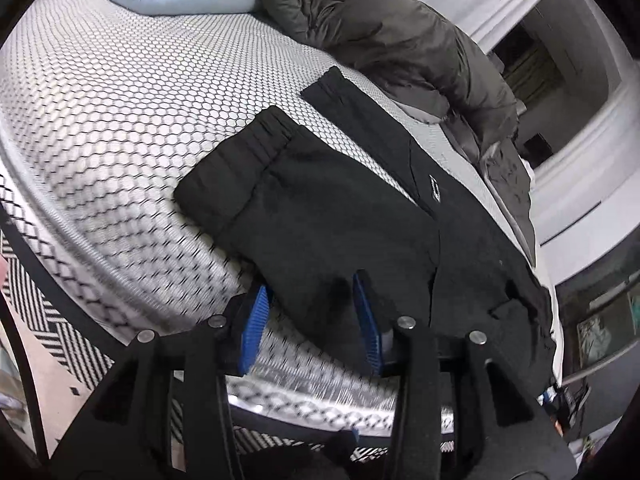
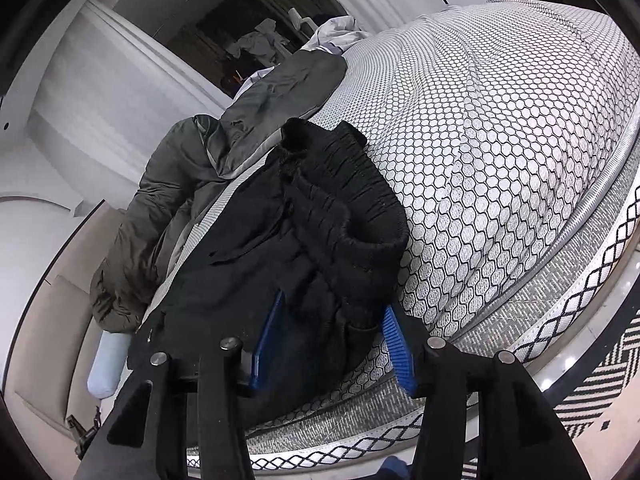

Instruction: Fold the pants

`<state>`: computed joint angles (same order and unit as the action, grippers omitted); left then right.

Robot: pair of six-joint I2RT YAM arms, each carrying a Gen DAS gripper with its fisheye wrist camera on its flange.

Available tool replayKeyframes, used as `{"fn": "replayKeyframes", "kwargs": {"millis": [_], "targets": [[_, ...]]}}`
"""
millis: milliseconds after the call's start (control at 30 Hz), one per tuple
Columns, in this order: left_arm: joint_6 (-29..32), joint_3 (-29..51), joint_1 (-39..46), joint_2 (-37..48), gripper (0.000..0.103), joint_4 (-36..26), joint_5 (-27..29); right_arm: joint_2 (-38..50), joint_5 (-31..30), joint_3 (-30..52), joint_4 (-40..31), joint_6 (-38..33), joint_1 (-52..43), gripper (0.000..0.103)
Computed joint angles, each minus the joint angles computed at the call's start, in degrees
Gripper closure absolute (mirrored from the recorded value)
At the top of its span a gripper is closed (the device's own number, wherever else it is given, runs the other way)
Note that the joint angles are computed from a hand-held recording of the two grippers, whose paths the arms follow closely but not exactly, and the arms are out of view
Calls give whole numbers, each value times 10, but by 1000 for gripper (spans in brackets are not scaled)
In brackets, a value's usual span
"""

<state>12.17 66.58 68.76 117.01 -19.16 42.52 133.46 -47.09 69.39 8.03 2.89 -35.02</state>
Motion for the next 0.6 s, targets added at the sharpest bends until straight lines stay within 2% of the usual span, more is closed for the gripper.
{"fn": "replayKeyframes", "kwargs": {"millis": [167, 300, 367, 400, 433, 467, 500, 600], "targets": [[-53, -37, -17, -31, 74, 82, 9, -8, 0, -5, -9, -8, -3, 54], [-69, 5, -37, 8, 74, 59, -29, -6, 4, -3, -16, -14, 0, 53], [-92, 16, -41, 32, 76, 74, -33, 4, 3, 8, -20, -6, 3, 53], [-101, 13, -43, 35, 86, 89, -38, 6, 4, 7, -7, 5, 5, 57], [-109, 10, -45, 36, 91, 102, -48, 4, 13, 1, 9, 10, 10, 65], [-116, 6, -44, 34, 96, 110, -48, 1, 26, -4, 18, 7, 14, 89], [-124, 1, -40, 32, 100, 116, -41, -6, 37, -15, 34, 8, 18, 90], [-106, -25, -19, 10, 102, 126, -26, -32, 31, -49, 54, 0, 7, 92]]}}
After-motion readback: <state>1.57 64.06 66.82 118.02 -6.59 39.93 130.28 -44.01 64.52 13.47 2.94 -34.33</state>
